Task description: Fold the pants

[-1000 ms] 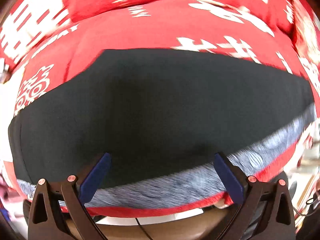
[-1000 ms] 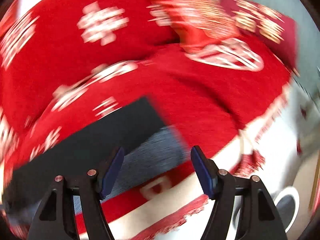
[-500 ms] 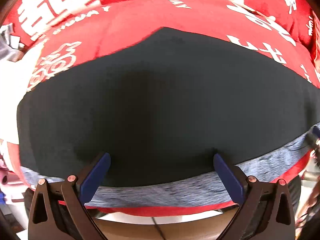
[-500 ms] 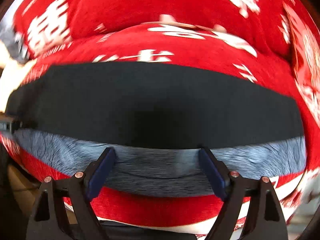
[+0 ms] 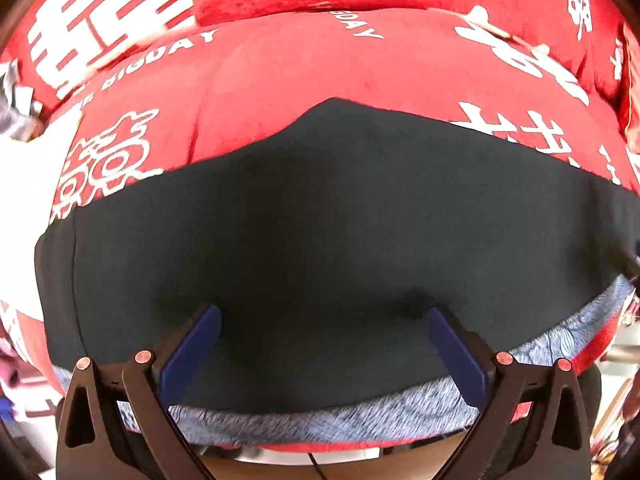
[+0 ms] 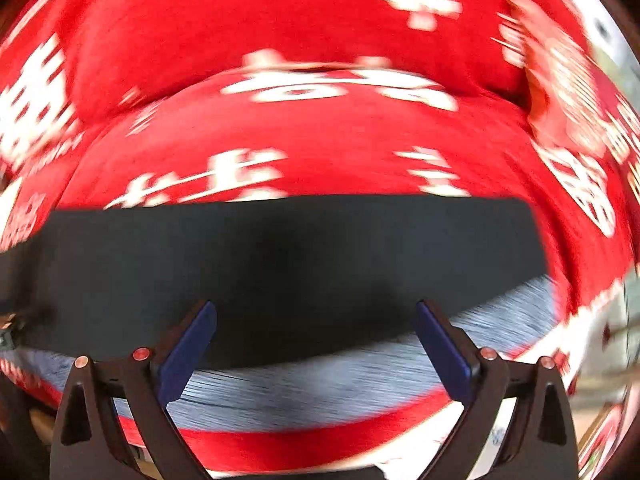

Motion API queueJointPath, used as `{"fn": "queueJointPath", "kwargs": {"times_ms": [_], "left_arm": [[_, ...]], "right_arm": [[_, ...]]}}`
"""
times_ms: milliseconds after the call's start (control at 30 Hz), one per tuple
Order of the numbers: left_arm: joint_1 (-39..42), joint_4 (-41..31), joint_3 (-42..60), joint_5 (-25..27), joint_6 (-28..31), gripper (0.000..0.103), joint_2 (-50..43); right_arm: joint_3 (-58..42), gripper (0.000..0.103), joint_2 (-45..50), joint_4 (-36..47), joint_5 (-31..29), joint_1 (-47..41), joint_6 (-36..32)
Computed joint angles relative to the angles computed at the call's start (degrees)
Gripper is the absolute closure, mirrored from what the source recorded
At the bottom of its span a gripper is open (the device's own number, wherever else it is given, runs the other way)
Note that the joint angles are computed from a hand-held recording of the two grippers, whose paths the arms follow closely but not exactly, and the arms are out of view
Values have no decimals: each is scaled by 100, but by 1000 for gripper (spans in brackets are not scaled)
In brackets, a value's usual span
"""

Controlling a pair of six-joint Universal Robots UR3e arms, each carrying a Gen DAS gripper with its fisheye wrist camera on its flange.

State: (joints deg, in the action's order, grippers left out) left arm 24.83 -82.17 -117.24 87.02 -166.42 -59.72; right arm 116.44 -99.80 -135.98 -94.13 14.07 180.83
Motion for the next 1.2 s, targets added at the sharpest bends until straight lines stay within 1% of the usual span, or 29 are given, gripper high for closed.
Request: {"fn": "queueJointPath", "kwargs": {"times_ms": [33,67,167,200,267,333,400,433,467,500,533,567,600,633,700,733,800,867,967,1033,1133,1200], "left_arm": [[-78,33,50,-37,-46,0,-129],[16,-66,81,-92,62,0,-126],[-82,42,100,-91,97,0,-290],[-288,49,142,-28,-23,0,-325],[-299,254,109,-33,88,0,-558],[-114,203,152,-217,224,0,-652],[58,118,276,-260,320,0,-784],[132,122,312,-251,347,0,-827],[261,94,338,-285,427,0,-849],[380,56,350,-308,515,0,-837],[480,34,352,-287,601,0,-792],[493,94,311,-166,590,0,-728],[522,161,250,-25,588,0,-639],[640,164,205,20,663,0,-559],[990,15,161,-60,890,0,-345],[1140,-51,139,-95,988,0,-235],[1303,-117,102,-146,1078,0,-101],[1409,-292,87,-230,1150,0,84],[1425,-503,4,-422,1325,0,531],[1320,-620,-114,-436,1339,0,841],[1340,-743,-364,-334,1566,0,1377],[1625,-738,-582,-248,1861,0,1610]], "right_arm": [[-291,3,476,-9,23,249,79],[-584,3,909,4,15,453,154],[-885,3,1408,-145,-118,689,368],[-909,3,1472,-199,-95,639,400],[-911,1,1459,-170,21,396,404],[-915,1,1392,-48,15,76,237],[-983,1,1373,122,81,-307,74],[-827,1,1199,139,256,-731,-84],[-799,1,1116,199,357,-970,-149],[-783,1,1095,228,370,-1252,-217],[-717,1,1022,266,441,-1599,-336],[-681,1,986,272,653,-1910,-436],[-627,1,924,264,681,-2142,-493],[-608,1,896,277,555,-2292,-514],[-540,0,771,341,514,-2550,-507],[-523,0,715,358,374,-2545,-420],[-410,0,517,310,108,-2360,-352],[-290,0,288,269,98,-1996,-408],[-52,0,-105,147,272,-1275,-449],[7,0,-191,79,340,-695,-340],[-23,0,37,-143,337,307,37],[-81,1,354,-384,157,945,217]]}}
